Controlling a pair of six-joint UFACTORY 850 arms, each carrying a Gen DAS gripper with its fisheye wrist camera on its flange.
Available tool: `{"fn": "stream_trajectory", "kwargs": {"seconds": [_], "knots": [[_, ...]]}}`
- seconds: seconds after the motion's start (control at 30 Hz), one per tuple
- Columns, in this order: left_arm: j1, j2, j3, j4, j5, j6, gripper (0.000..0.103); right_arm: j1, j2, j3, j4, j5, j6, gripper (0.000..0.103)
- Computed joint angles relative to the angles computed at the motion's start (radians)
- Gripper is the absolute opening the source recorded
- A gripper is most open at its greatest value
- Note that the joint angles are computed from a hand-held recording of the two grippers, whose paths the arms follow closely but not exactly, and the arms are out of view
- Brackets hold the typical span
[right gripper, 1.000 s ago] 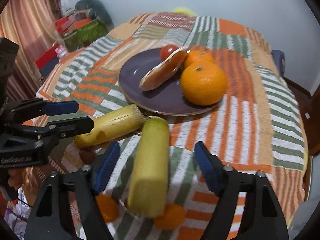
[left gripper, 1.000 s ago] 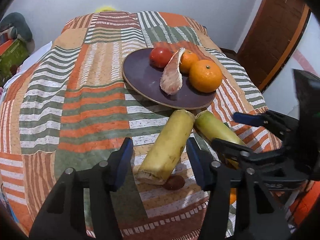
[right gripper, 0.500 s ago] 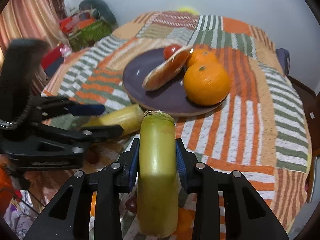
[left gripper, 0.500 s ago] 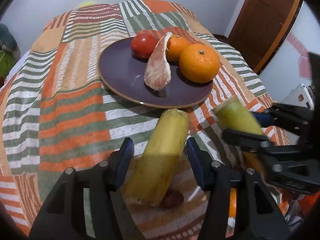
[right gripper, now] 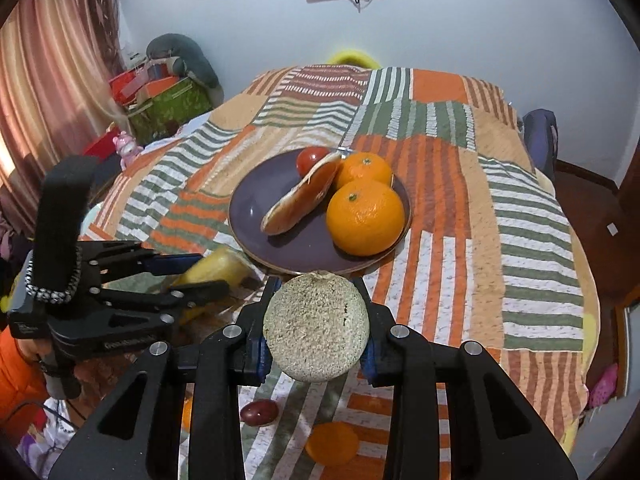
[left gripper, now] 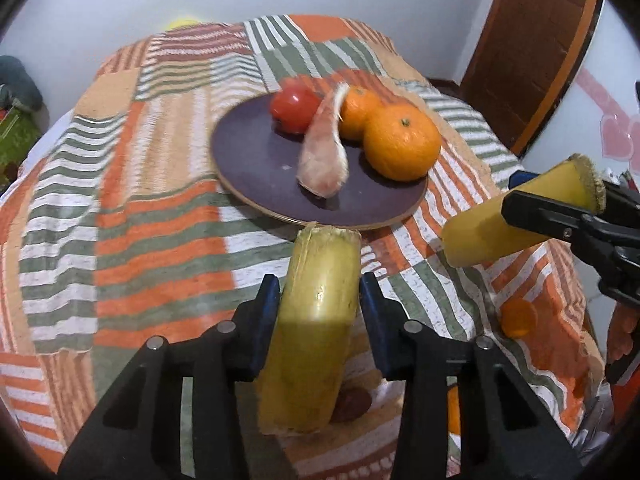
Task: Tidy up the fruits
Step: 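Grasp one cylinder with the left tool while the right tool grasps the other, then carry both cylinders over the purple plate and lower them onto it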
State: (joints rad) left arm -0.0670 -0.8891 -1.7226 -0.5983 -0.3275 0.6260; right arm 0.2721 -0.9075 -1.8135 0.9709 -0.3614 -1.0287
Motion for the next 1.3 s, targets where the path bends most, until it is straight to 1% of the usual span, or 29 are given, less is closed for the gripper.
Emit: {"fn": "stream_trajectory", "kwargs": {"seconds": [0.23, 0.33, 0.43, 0.57, 0.87, 0.9, 0.93, 1.0, 1.1, 1.3], "knots": [[0.024, 0.100, 0.111, -0.179, 0.071, 0.141, 0.039, 0.003, 0.033, 0.030, 0.071, 0.016, -0.075, 0.031], [0.028, 0.143, 0.162, -0.296, 0.104, 0.259, 0.039, 0.007, 0.047, 0.043, 0.094, 0.023, -0.104, 0.031], [0.025, 0.165, 0.184, -0.312, 0.128, 0.281, 0.038, 0.010, 0.051, 0.045, 0.103, 0.023, -0.116, 0.031], [0.023, 0.175, 0.187, -0.383, 0.143, 0.342, 0.038, 0.013, 0.045, 0.033, 0.098, 0.023, -0.114, 0.031], [0.025, 0.168, 0.149, -0.531, 0.141, 0.473, 0.038, 0.012, 0.006, -0.036, 0.087, 0.009, -0.090, 0.031], [0.025, 0.169, 0.148, -0.565, 0.146, 0.507, 0.038, 0.012, -0.001, -0.047, 0.083, 0.008, -0.084, 0.031], [0.026, 0.170, 0.148, -0.633, 0.153, 0.575, 0.038, 0.012, -0.005, -0.053, 0.081, 0.007, -0.083, 0.031], [0.029, 0.166, 0.139, -0.693, 0.154, 0.632, 0.038, 0.013, -0.017, -0.073, 0.074, 0.002, -0.071, 0.031], [0.034, 0.145, 0.104, -0.658, 0.145, 0.586, 0.038, 0.015, -0.040, -0.111, 0.036, -0.009, -0.032, 0.031], [0.037, 0.074, -0.003, -0.452, 0.118, 0.371, 0.038, 0.026, -0.104, -0.208, -0.081, -0.044, 0.078, 0.031]]}}
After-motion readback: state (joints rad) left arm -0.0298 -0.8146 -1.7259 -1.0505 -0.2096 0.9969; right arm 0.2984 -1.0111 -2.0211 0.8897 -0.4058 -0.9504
